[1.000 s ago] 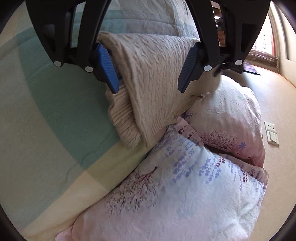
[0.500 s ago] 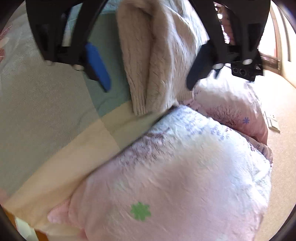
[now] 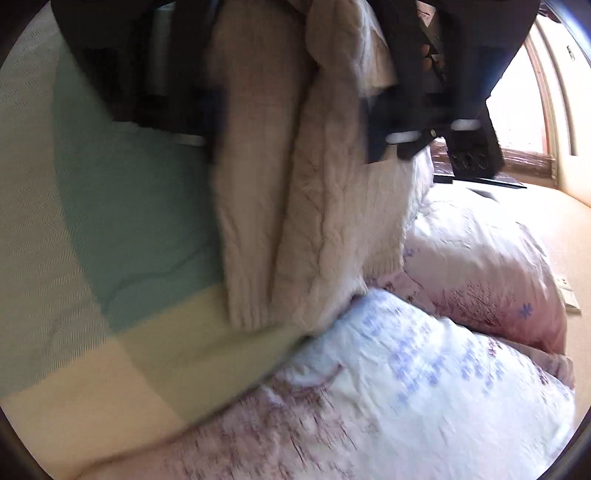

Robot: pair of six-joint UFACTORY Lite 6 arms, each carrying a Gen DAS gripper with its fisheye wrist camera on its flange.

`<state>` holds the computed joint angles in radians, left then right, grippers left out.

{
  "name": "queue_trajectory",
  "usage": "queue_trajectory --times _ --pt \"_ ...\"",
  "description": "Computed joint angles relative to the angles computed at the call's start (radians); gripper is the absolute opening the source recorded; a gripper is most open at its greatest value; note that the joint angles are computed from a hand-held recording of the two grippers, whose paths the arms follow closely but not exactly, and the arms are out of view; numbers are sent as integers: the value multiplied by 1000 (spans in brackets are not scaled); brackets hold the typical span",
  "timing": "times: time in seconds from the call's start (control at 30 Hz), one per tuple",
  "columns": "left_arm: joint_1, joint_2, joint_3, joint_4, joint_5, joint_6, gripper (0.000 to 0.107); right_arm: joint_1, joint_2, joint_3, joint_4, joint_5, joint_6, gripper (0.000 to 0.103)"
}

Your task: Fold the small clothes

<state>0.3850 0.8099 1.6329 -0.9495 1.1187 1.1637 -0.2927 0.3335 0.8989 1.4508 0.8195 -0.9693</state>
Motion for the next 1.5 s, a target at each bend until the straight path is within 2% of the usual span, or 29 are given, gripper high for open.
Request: queue_trajectory --times 0.03,0.07,0.13,0.2,0.27,0.3,0.33,0.37,0.4,0.43,0.5,0.53,0.6,0.63,0.7,0.73,0.77,0.8,0.83,0.9,0.97,1.07,1.13,1.17,1.2,1.27,1.37,1.43,1.5 --pt "6 21 23 5 24 -21 54 -8 -21 -38 62 26 -30 40" --pt "35 60 83 4 91 -46 39 -8 -56 -72 111 50 -46 37" --pt "104 109 192 14 241 -47 36 26 -123 -104 159 72 -51 35" --pt "194 46 194 35 298 66 36 89 -173 -117 190 81 -43 35" --pt "279 71 280 60 355 85 38 186 -190 -116 242 63 -55 35" --pt "306 82 305 80 337 90 41 234 -172 -89 233 39 -38 38" --pt "330 86 313 115 276 111 51 304 -134 -35 182 -28 7 43" --pt "339 60 279 156 180 130 56 368 -98 21 90 -122 93 49" --pt "349 41 255 201 94 135 56 434 -67 71 -15 -227 197 53" --pt "382 40 255 214 49 156 57 490 -75 81 -115 -331 297 57" --pt "474 20 229 154 77 229 66 525 -177 47 -191 -435 414 58" --pt "521 -1 203 125 66 277 76 533 -254 6 -166 -491 410 58" --pt "585 -56 123 88 44 365 80 518 -284 1 -60 -478 331 58" --pt "600 -107 38 75 30 407 82 518 -237 44 -62 -447 338 58" --pt "623 -222 -117 60 -14 456 93 531 -141 135 -140 -417 417 58" --pt "603 -291 -215 28 -78 481 101 553 -69 198 -213 -408 498 41" --pt "610 -343 -298 -22 -123 541 101 571 3 262 -302 -394 588 20" --pt "617 -396 -376 -52 -148 594 101 568 33 287 -349 -388 636 12" --pt "617 -424 -417 -68 -171 621 101 572 33 282 -355 -424 649 11" --pt "606 -484 -516 -116 -252 675 101 568 -5 239 -341 -487 676 11" --pt "623 -519 -578 -133 -263 723 101 535 -31 183 -344 -538 760 11" --pt "648 -518 -609 -122 -257 768 101 529 48 259 -618 -520 1012 13" --pt "653 -521 -634 -126 -269 815 101 566 39 293 -821 -529 1170 24" --pt "661 -525 -648 -133 -272 847 101 583 -15 260 -878 -558 1232 33" --pt "669 -526 -656 -137 -273 871 101 595 -93 198 -893 -602 1251 48" --pt "686 -521 -665 -133 -265 908 101 651 -287 40 -798 -704 1167 57" --pt "702 -516 -684 -131 -261 948 101 764 -479 -112 -484 -708 883 58" --pt "709 -515 -694 -108 -254 943 101 810 -457 -137 -275 -688 673 61" --pt "713 -518 -705 -83 -240 930 101 856 -333 -123 -142 -708 569 62"
